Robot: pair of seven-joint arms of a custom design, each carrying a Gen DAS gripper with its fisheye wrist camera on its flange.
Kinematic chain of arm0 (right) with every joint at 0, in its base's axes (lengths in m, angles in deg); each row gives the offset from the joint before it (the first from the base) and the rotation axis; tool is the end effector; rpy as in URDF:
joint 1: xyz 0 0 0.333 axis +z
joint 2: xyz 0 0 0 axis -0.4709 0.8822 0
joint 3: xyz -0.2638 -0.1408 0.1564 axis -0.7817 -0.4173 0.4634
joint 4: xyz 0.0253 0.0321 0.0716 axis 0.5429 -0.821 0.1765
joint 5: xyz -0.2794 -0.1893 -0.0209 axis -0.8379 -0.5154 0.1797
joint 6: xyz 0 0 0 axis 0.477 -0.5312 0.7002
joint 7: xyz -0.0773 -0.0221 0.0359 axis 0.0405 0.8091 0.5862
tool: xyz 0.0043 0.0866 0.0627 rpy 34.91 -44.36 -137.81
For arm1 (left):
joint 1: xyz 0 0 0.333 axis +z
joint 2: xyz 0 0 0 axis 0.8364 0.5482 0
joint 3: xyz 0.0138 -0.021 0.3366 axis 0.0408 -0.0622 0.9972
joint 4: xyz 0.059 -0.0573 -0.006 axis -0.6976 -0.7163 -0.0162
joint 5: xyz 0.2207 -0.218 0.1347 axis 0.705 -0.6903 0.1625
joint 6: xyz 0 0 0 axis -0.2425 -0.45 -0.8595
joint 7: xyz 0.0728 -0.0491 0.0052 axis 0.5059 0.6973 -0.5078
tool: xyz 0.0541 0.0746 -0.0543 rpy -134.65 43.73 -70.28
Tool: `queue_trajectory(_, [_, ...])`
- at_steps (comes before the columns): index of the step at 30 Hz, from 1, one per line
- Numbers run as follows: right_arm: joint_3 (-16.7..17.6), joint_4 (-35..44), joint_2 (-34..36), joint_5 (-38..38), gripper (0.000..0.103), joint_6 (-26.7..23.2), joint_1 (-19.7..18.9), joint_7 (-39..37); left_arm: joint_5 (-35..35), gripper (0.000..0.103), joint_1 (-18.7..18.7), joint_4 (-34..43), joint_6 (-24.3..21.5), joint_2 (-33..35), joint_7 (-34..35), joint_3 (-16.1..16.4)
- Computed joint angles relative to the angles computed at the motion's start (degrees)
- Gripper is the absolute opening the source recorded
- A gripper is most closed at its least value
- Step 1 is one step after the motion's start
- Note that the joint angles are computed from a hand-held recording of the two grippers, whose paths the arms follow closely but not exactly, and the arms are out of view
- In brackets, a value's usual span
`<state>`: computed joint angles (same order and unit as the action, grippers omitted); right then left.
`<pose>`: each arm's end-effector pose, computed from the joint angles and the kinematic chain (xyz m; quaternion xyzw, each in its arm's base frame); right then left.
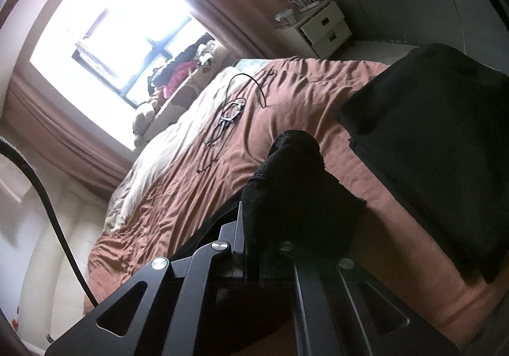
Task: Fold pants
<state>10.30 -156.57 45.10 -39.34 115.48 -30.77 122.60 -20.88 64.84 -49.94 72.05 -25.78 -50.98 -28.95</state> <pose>0.4077 0.1727 0.5971 -0.3914 0.7601 -0.1070 0.5076 0.4227 -0.1009 0.6456 -0.8267 0.3215 -0.3478 0.3039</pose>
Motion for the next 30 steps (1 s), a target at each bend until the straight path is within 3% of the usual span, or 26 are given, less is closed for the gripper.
queue_trajectory(7, [7.5,8.8,7.3,-7.0,0.001,-6.1,-8.6,8.7,1.8,0.006,-1.5,7.0,-1.0,10.6,-0.1,1.6])
queue_trajectory(12, [11.0,17.5,14.8,-21.6,0.001,-10.6,-12.7,21.1,1.8,0.006,-4.5,11.7,-1.2,17.8,-0.2,5.0])
queue_trajectory(16, [8.7,23.6,20.1,-27.7,0.001,-14.1,-9.9,24.5,0.6,0.006,-6.9,15.7,-1.2,23.5,1.6,7.9])
queue_trajectory(22, [4.0,32.1,27.1,-31.5,0.001,-18.5,-3.8,22.7,-2.8,0.006,-9.9,23.3,-2.7,32.4,6.5,11.6])
queue_trajectory(30, [-1.0,42.4,35.8,-28.0,0.001,-24.4,2.7,16.3,-8.7,0.006,-12.2,32.5,-5.3,42.2,11.8,15.1])
